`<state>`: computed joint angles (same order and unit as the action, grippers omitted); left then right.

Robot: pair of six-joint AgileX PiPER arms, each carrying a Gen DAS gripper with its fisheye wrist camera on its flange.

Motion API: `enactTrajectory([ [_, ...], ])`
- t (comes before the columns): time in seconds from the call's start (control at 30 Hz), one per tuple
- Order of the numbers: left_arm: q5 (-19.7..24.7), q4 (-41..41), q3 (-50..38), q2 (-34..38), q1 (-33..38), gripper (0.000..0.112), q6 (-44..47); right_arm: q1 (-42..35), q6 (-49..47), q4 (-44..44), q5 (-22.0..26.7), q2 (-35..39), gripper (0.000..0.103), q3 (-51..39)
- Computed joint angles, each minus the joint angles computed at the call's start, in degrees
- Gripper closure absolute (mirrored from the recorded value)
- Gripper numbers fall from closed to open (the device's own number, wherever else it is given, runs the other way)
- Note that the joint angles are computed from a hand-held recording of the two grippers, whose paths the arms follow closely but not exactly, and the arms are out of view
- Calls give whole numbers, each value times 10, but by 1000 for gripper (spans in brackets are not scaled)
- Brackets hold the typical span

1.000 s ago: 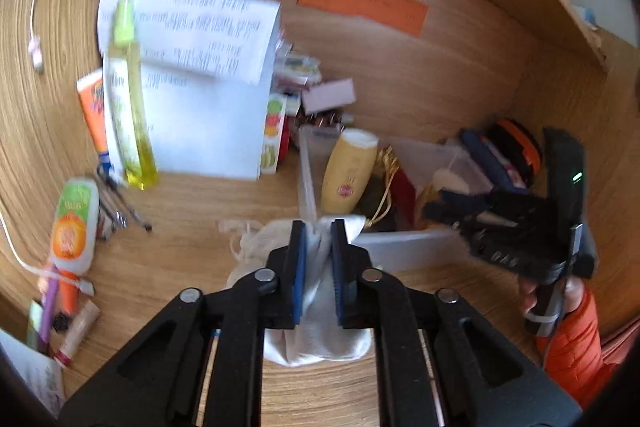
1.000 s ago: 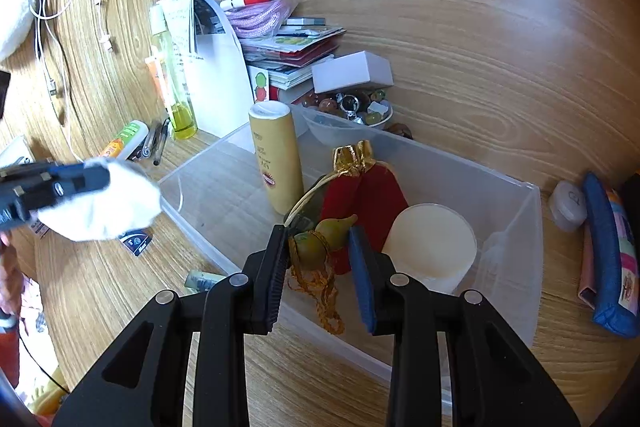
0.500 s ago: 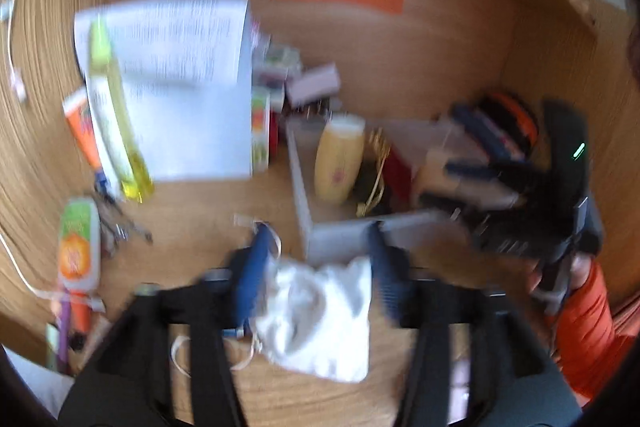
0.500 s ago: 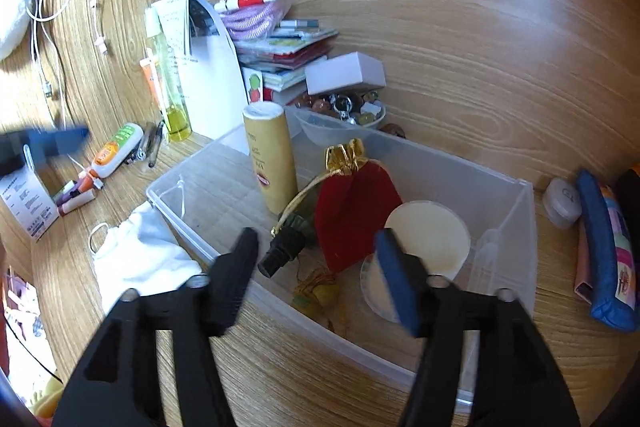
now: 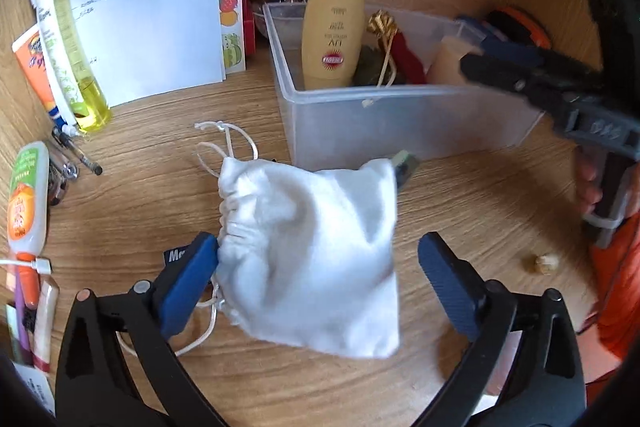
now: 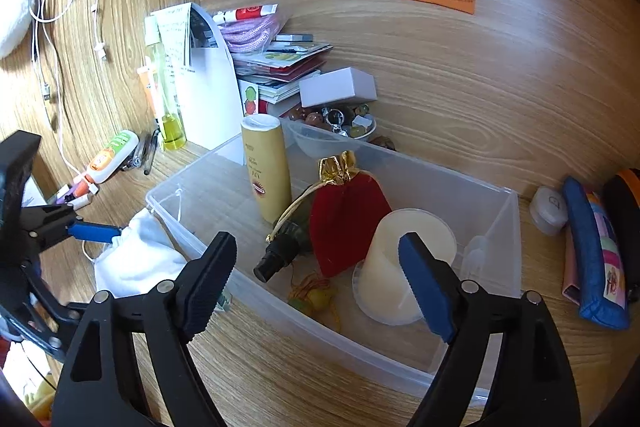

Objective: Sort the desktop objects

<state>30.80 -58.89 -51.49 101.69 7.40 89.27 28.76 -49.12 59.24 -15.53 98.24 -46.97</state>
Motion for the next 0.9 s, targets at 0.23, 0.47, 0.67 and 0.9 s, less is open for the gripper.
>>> enactTrajectory([
  [0.23, -93, -21, 23, -1, -44, 13, 30, 1, 24, -25, 2, -4, 22, 5],
  [0.47, -44, -126, 47, -22, 5, 58, 95, 15, 36, -38, -16, -16, 22, 19],
  [0.67, -18, -282, 121, -88, 59, 59, 233, 10, 122, -131, -9, -26, 22, 30],
  [0.9, 83, -208, 67, -150, 95, 59, 112, 17, 176, -194, -16, -30, 22, 38],
])
